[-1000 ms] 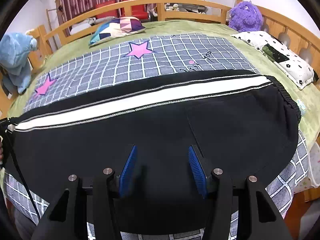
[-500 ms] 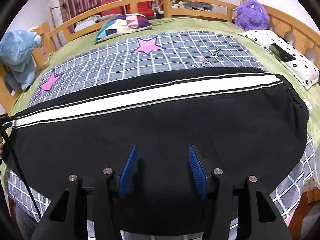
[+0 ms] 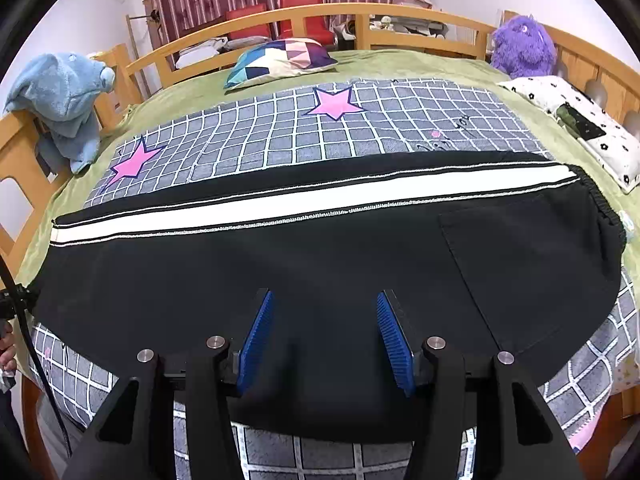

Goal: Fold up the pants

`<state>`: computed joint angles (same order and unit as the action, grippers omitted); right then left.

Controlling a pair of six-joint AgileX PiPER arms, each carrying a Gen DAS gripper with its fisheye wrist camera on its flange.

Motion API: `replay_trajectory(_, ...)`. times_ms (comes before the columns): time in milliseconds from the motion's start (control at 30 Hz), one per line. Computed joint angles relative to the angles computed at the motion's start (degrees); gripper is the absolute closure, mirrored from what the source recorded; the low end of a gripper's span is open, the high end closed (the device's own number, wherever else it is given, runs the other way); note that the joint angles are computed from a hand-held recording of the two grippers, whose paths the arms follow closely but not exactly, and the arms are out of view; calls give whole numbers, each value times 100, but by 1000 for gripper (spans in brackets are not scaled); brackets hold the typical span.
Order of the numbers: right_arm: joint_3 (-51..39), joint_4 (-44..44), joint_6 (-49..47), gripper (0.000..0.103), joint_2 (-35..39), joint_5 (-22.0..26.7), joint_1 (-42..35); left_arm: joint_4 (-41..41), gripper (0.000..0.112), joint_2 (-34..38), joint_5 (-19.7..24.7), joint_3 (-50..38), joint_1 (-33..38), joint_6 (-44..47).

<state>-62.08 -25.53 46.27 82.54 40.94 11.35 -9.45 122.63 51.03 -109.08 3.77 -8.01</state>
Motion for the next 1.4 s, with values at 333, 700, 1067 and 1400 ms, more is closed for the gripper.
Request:
replay_trajectory(333, 136, 229, -72, 50, -340, 21, 45, -2153, 60, -597, -957, 1612, 265, 1470)
replay_trajectory(700, 402, 515, -79, 50, -527, -162, 21, -2720, 92, -525, -1662, 1707, 290, 1210)
replay_trajectory(1067, 805, 855, -688, 50, -1058, -380, -341, 1987, 96, -1897, -1982, 1387, -1855, -1547)
replay_trajectory(1400, 1137, 2205, -2830, 50, -1823, -394, -1959, 1968, 97, -483, -604, -1544, -4251, -833)
